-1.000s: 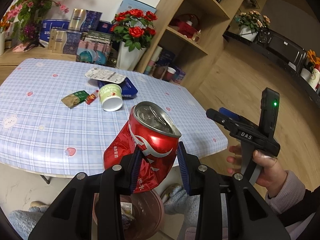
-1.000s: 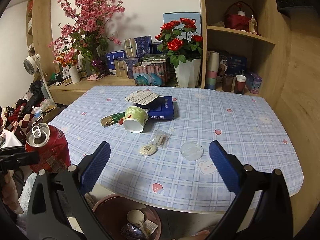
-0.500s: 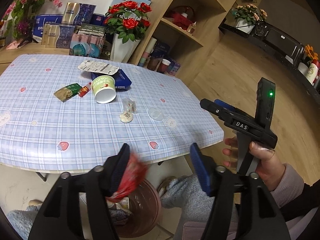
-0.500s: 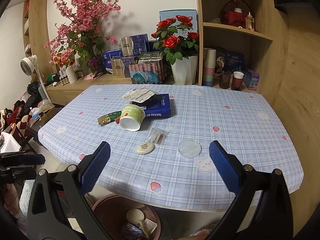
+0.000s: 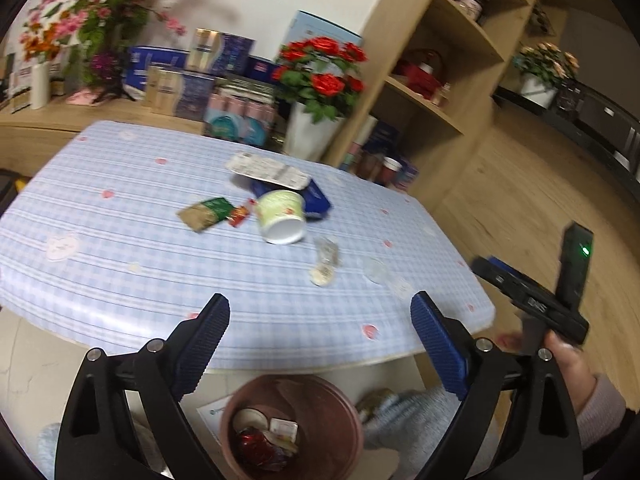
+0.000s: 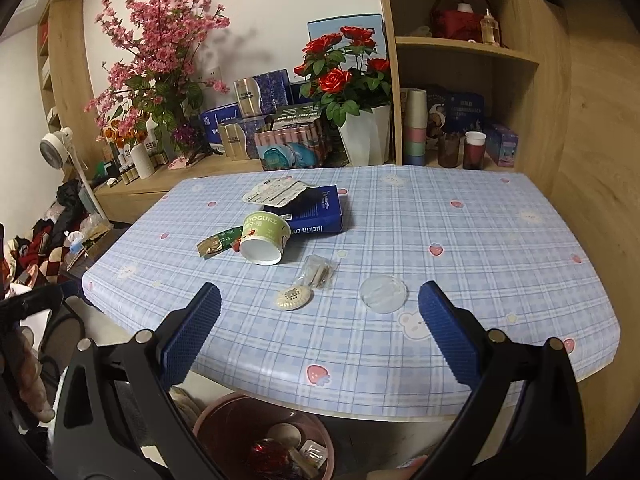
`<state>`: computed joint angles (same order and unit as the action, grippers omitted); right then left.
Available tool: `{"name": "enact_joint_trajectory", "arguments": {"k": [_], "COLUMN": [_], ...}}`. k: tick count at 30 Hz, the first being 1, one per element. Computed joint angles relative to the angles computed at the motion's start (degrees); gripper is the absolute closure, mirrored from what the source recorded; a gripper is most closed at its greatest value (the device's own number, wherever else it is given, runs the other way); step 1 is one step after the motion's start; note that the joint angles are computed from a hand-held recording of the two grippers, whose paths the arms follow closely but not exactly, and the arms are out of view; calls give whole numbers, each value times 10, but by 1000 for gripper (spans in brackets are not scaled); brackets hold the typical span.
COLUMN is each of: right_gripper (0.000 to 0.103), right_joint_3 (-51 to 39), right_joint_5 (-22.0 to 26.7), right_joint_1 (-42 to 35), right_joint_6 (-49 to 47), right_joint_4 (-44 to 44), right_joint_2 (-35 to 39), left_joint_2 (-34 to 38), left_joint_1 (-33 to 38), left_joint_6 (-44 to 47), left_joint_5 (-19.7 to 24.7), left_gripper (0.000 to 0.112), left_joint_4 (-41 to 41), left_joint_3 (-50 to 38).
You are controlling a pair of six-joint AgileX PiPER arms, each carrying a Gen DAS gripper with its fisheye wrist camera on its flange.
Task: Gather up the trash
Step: 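Reach the left gripper to the green yogurt cup and close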
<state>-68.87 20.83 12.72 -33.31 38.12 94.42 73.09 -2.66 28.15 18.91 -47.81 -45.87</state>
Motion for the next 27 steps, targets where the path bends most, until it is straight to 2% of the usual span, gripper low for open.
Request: {"name": "enact_joint_trajectory", "arguments": {"k": [5,11,14,20,27], "right_gripper": [6,6,6,6,6], "right_joint_3": [-1,-9,-25,-59,-135], "right_joint_5": [0,-19,-25,-24,13], "right_joint_1": [0,8,8,-4,-27], "right_joint_6": [-27,6,54,106,114], "right_joint_4": [15,-34,-85,-127,-136], "right_joint_2": [11,30,53,108,193], "left_joint_2": [12,45,76,190,381], "left_joint_1": [23,31,21,0,-10], "left_joint_6": [-54,-95,-119,-186,-237], "left_joint_5": [-7,-6,-8,30,119], "left_gripper": [20,19,19,19,19], "left_joint_4": [46,91,123,191,208], "left_joint_3": [-10,-35,-65,-184,-411]}}
